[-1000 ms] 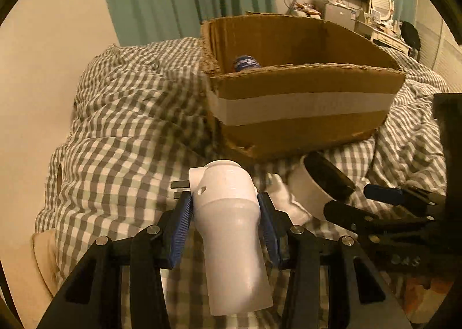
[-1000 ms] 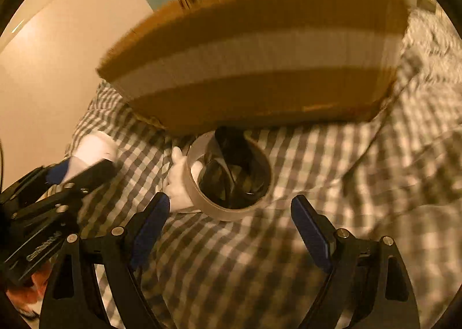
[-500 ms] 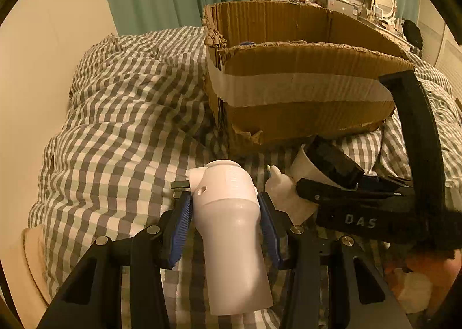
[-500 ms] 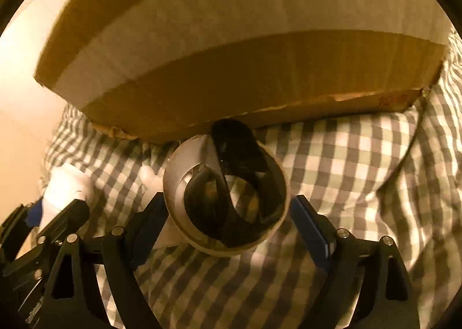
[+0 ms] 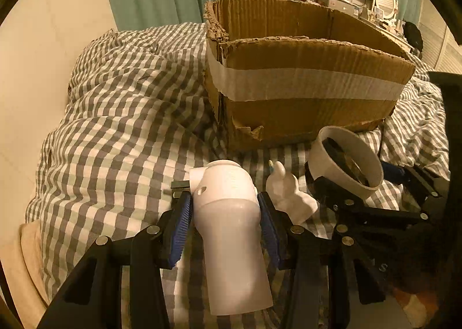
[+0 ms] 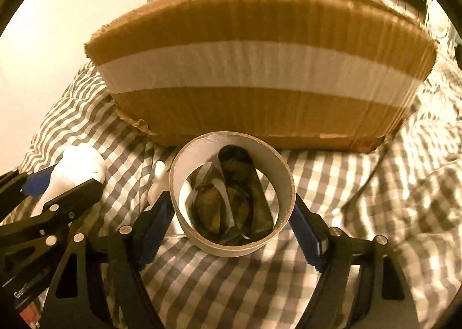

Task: Organize objects
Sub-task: 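Grasp the tape roll by its rim with the right gripper, then place the spray bottle and tape roll into the box with both grippers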

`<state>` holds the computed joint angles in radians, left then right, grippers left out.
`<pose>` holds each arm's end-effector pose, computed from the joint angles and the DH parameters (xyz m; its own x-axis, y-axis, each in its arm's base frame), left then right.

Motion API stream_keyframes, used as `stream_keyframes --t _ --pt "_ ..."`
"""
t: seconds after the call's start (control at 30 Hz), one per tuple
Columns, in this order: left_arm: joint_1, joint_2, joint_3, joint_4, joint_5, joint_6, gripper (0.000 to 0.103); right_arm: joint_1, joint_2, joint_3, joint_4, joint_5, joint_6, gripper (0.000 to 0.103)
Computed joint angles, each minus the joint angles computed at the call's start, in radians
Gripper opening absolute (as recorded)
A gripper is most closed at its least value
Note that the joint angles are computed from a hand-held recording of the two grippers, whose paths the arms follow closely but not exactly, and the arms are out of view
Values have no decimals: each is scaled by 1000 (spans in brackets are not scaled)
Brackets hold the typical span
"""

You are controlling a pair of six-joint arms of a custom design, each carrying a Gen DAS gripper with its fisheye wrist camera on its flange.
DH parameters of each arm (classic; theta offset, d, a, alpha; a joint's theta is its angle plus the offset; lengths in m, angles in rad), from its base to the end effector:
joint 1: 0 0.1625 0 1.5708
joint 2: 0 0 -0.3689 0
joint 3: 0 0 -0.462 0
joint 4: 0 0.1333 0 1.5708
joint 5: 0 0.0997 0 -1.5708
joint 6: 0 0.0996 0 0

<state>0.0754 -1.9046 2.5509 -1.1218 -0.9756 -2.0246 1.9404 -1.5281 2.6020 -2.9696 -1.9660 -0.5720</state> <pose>-0.2054 -0.2052 0.1064 -0.6008 -0.4094 -0.6866 0.1906 0.7607 -0.6204 0.2185 -0.3012 0.0696 -0.5756 -0.6623 0.4796 -0.7777 0.6246 -0.0709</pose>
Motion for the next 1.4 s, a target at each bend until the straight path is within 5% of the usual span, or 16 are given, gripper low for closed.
stream_keyframes --t 0.17,0.53,0.87,1.1,1.4 --pt "-16 4 -11 14 -1 -12 46 29 -38 35 -56 -31 -35 78" --pt "-63 37 -82 82 33 -51 46 115 -255 46 37 -65 -46 78" --pt "-88 40 -230 271 148 -114 46 247 -356 -40 104 -76 -42 78" --pt "19 86 -328 282 304 -18 46 280 -228 -175 43 -49 -62 78" --pt "278 100 -349 -23 470 328 46 219 60 -392 -30 -54 -80 78"
